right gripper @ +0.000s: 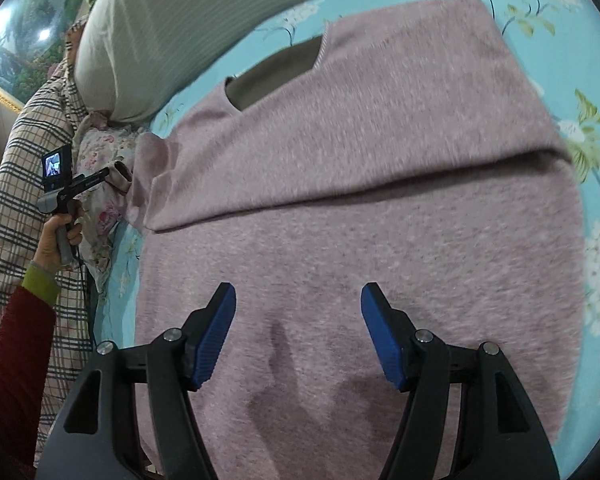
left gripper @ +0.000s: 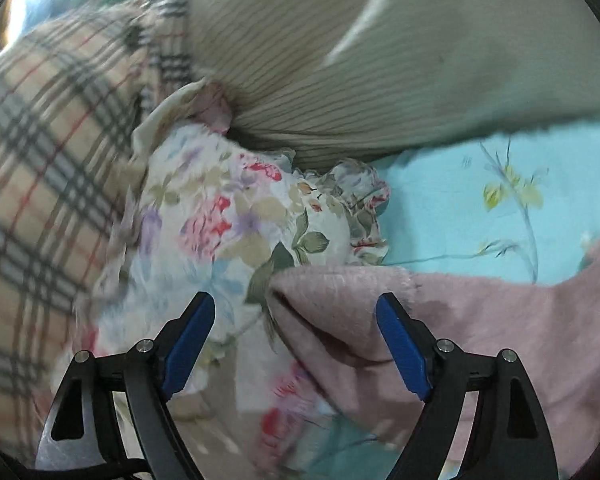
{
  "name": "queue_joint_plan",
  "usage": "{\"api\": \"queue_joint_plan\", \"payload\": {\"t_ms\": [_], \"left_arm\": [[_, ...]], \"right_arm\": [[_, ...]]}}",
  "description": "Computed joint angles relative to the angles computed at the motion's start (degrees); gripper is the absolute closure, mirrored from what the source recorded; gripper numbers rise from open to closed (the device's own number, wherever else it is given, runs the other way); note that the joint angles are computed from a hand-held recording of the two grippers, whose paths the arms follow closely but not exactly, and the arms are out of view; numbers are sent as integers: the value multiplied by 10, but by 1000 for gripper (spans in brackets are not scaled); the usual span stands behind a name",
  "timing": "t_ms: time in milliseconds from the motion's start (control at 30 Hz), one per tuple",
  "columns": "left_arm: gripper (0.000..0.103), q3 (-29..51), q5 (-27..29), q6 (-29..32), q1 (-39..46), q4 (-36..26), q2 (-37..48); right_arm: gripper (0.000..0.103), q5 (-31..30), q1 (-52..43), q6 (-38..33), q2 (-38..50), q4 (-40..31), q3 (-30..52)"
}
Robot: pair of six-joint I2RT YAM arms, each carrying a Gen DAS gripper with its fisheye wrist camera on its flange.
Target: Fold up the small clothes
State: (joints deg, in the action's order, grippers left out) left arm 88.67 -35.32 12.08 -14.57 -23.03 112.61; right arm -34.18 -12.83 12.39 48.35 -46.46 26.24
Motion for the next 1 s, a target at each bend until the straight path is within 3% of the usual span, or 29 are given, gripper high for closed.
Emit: {"api": "queue_joint_plan", "payload": {"t_ms": [67,133,233,267,400,533,567,600,667,800,1000], "left_arm": [[11,22,0,10,12,-21,18],[11,15,17,-23,34,-29,11],[11,-53,142,-103,78,-26,-50],[11,-74,158,-112,83,-17,-64],[11,-98,139,-100,82,18,-64],[12,-2,166,-113,87,-40,15],[24,8,158,-115,85,-40,28],[52,17,152,-117,82,-36,42],[97,33,181,-133,86,-47,57],[98,-51,217,-165,78,26,-6],[99,-225,265,-247,17,105,-196]], "right_arm": [[37,-6,-1,3,-7,-3,2],[37,-3,0,2,-15,-6,5],[37,0,20,21,-3,12,5],[37,3,33,33,2,22,6],[37,10,81,75,-2,42,4],[37,15,117,100,-12,48,4],[37,19,121,101,-17,44,5],[37,21,124,100,-22,39,7],[37,23,124,98,-39,27,11],[37,17,109,89,-77,-3,18],[37,-11,72,79,-136,-51,19]]}}
